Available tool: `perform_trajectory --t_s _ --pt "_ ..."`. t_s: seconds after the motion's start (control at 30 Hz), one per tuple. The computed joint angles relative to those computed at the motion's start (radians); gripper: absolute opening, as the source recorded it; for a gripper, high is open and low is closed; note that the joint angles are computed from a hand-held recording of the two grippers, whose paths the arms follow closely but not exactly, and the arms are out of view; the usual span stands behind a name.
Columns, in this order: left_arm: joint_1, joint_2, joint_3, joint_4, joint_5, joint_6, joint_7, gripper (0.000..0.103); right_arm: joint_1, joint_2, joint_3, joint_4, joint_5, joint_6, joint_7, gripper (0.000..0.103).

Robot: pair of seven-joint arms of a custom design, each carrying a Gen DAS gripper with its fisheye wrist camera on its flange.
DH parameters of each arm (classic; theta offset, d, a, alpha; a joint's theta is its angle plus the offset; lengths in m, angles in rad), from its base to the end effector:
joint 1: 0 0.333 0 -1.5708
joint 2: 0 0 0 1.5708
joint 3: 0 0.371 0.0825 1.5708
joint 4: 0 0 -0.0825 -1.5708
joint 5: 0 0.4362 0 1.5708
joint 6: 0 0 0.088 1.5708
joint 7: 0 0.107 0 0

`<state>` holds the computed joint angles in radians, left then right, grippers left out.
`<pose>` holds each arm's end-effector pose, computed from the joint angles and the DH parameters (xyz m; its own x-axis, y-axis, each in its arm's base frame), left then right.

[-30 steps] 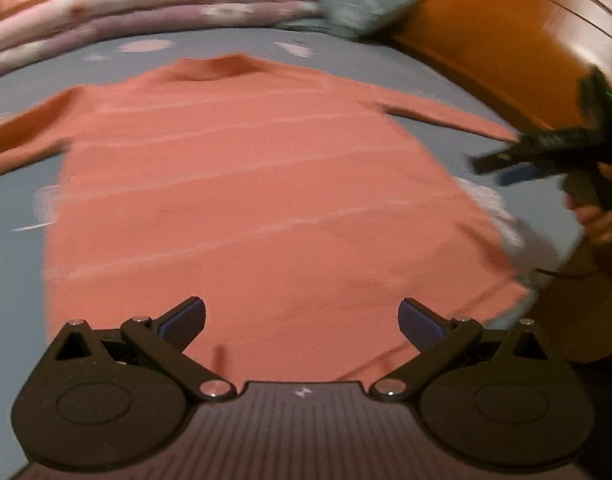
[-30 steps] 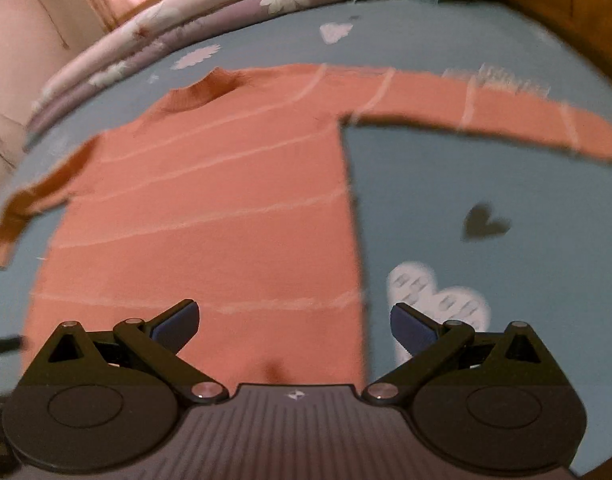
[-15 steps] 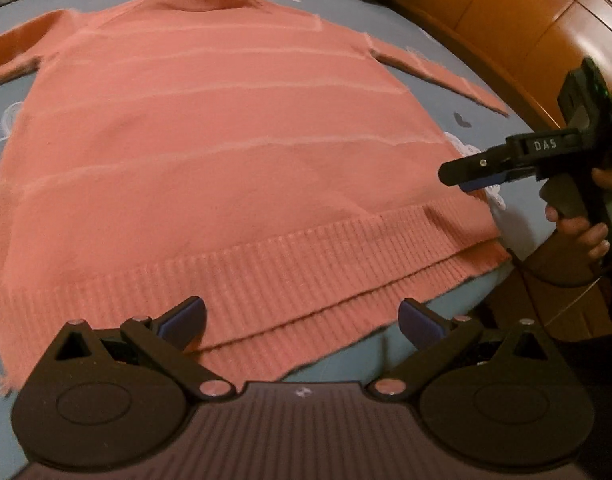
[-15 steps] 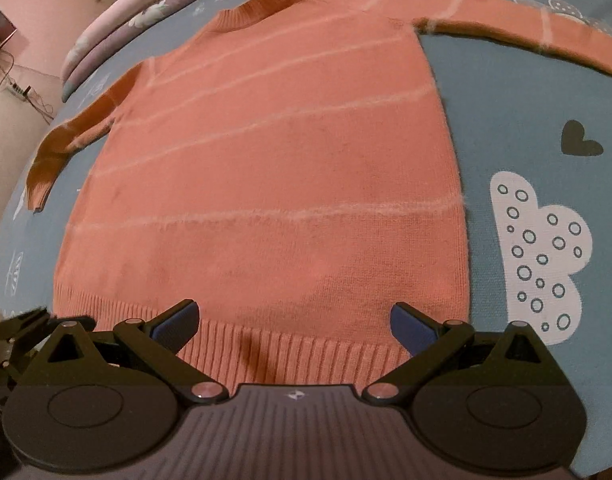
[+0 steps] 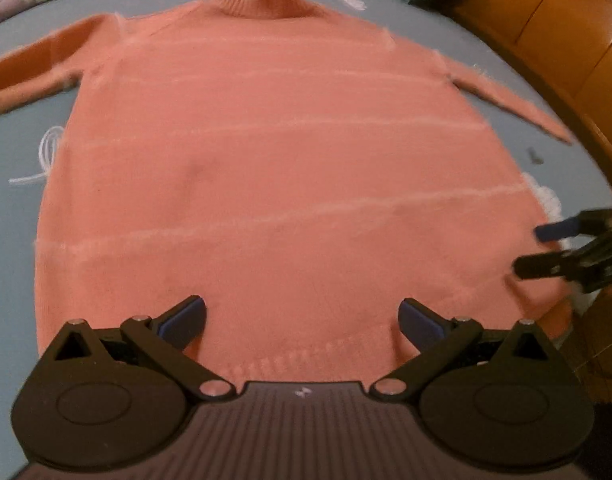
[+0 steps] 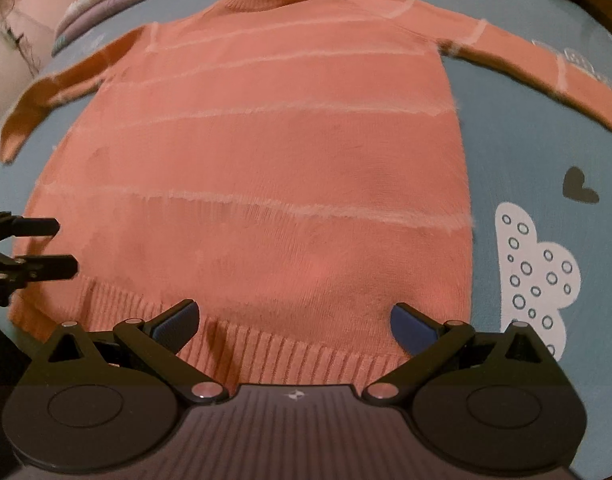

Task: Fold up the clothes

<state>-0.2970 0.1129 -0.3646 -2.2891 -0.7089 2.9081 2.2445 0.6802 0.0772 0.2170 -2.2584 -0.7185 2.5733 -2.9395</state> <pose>0.4965 -0.3330 0.3677 -0.6513 -0.7376 0.1781 -0.6936 0.4835 -0.5341 0.3606 0.4678 0.3690 -0.2589 -0.9477 -0.1869 -0.8434 0.3161 -0.4345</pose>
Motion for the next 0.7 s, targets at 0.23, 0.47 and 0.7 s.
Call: perform_trajectory --t_s 0.23,0.47,0.7 --pt "-0.008 -0.038 0.002 -0.043 -0.087 0.023 0.088 0.102 -0.022 -0.012 -0.020 0.014 -0.006 0.015 -0.013 0.103" --pt "-0.021 -0.046 0.043 -0.033 0.073 0.074 -0.082 0.102 -0.046 0.017 -0.029 0.051 -0.088 0.021 0.003 0.103" --pt "-0.034 -0.011 0.125 -0.001 0.358 0.157 -0.332 0.102 -0.037 0.089 -0.058 0.123 -0.063 0.019 -0.122 0.103"
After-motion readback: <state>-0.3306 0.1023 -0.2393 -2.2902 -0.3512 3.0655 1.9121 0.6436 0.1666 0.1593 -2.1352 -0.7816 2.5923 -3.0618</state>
